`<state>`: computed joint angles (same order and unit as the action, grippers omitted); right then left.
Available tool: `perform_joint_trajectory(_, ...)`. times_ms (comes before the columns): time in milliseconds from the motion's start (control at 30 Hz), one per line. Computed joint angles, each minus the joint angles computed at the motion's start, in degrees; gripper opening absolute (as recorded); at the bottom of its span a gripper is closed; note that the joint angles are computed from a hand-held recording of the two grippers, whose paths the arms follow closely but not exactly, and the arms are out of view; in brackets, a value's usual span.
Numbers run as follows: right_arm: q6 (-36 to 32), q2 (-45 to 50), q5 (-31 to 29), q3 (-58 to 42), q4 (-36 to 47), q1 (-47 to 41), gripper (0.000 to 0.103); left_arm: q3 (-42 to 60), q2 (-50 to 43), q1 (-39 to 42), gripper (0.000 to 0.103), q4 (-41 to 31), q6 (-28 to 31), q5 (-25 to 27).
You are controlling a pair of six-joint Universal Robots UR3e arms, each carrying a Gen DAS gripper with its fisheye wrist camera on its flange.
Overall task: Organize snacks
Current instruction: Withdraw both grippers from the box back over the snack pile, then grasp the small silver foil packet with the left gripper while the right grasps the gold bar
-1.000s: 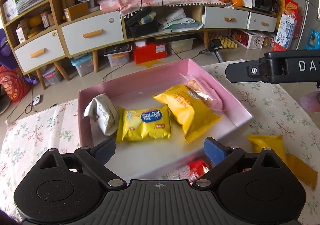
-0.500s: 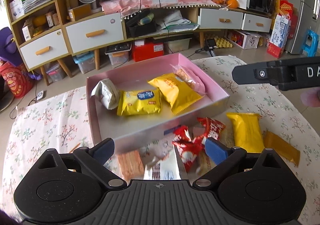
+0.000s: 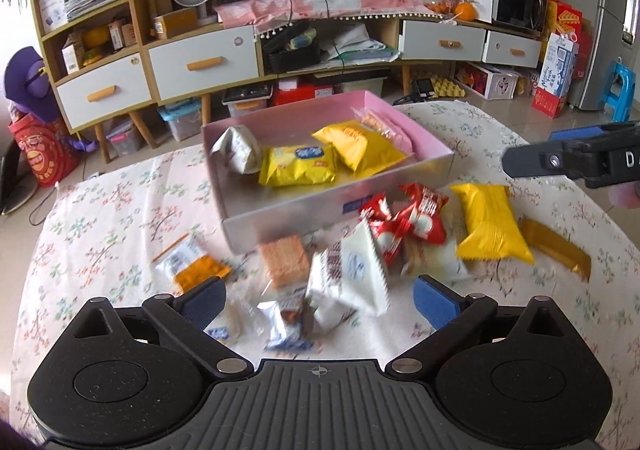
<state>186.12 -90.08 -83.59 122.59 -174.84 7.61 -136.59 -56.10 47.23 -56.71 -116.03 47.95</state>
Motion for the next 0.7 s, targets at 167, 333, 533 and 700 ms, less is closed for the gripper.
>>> perform_joint_trajectory(167,-3.2,-2.1,0.1,2.9,0.5,0.2,0.103,-1.0,3.9,5.8,0.101,-8.4,9.6,-2.5)
perform_joint_trajectory(333,-6.4,-2.2,-2.5,6.2,-2.4,1.3,0.103,-3.6,4.9,8.9,0.101,-9.6,16.0,-2.8)
perform_joint_trajectory(533,-11.3,-2.3,-3.0,10.2,-5.3,0.6,0.103,-6.6,3.2,11.2,0.101,-8.4,19.3,-3.5)
perform_joint_trajectory(700,-14.6,-3.3,-1.9,13.9,-6.2,-1.4,0.103,-7.8,-2.2,10.6,0.099,-2.8,14.3,-3.9)
